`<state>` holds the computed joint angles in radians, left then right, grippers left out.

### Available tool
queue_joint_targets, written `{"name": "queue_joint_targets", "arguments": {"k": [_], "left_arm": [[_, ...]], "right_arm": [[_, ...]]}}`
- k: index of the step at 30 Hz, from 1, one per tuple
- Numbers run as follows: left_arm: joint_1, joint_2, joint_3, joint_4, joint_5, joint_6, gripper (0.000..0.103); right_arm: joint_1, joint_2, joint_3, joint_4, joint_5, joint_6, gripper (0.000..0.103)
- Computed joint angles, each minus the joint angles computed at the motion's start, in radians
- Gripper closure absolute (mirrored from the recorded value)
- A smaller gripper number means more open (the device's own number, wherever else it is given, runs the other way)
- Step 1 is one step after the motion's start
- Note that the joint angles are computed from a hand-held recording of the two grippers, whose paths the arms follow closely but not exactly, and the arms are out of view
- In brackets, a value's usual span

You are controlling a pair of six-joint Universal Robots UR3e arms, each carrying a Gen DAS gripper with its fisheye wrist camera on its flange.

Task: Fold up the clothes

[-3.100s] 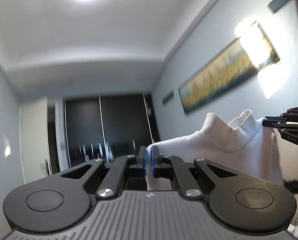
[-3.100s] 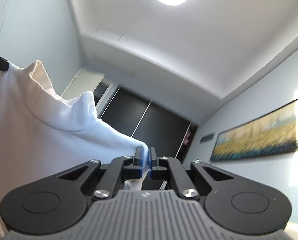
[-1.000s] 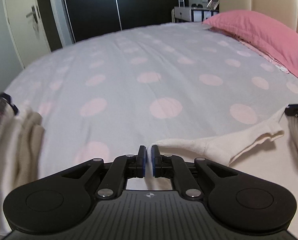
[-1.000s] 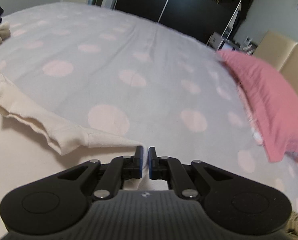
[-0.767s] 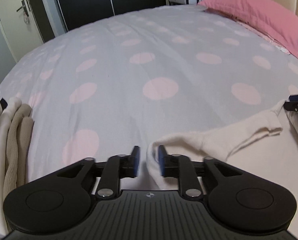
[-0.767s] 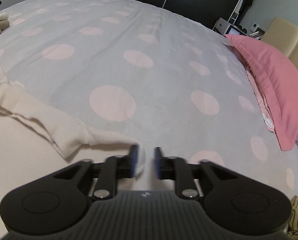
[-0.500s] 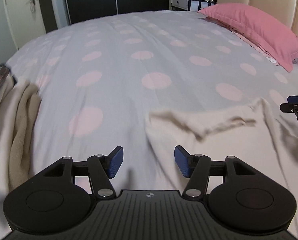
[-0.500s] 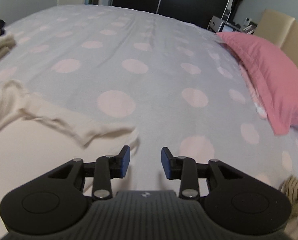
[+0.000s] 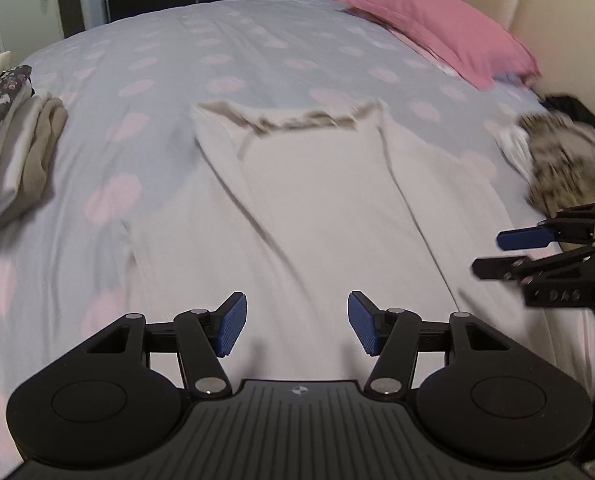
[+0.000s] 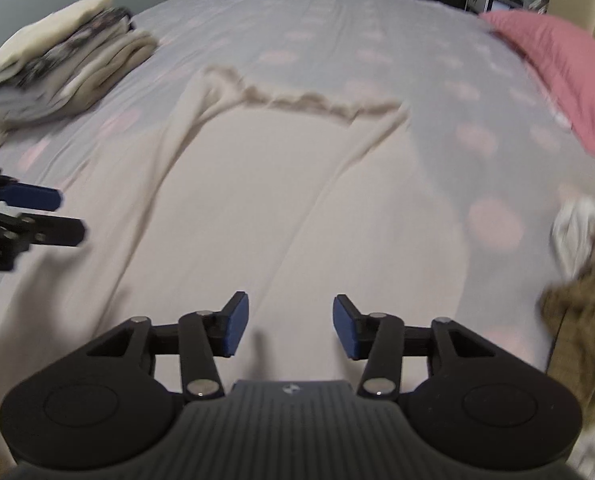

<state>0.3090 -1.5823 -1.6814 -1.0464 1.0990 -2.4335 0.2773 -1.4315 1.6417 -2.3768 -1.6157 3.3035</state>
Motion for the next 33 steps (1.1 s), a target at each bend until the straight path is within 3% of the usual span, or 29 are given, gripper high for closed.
{"name": "queue_joint_targets", "arguments": {"k": [4, 10, 14, 16, 19, 26, 33], "left_arm": [[0.009, 0.153, -0.196, 0.005, 0.034, 0.035, 0.049], [0.017, 0.224, -0.3, -0.02, 0.074, 0.038, 0.056], [0.014, 0.236, -0.356, 0.037, 0.097, 0.048, 0.075], [0.037, 0.227, -0.343, 0.019, 0.079, 0.035, 0.088], [0.089, 0.206, -0.298, -0.059, 0.032, 0.008, 0.096], [0.194, 0.233, -0.198, -0.248, -0.075, 0.013, 0.099], [0.376, 0.159, 0.104, -0.485, -0.23, 0.01, 0.099]], "right_arm": [[0.067, -0.063, 0.106, 0.002, -0.006, 0.089, 0.05], [0.151, -0.066, 0.166, -0.018, -0.06, 0.124, 0.052], [0.129, -0.098, 0.2, -0.026, -0.058, 0.128, 0.077], [0.095, -0.131, 0.223, -0.023, -0.027, 0.141, 0.097], [0.042, -0.184, 0.259, -0.013, 0.021, 0.165, 0.097], [-0.05, -0.326, 0.273, 0.064, 0.052, 0.19, 0.097], [-0.287, -0.45, 0.142, 0.289, 0.139, 0.047, 0.097]]}}
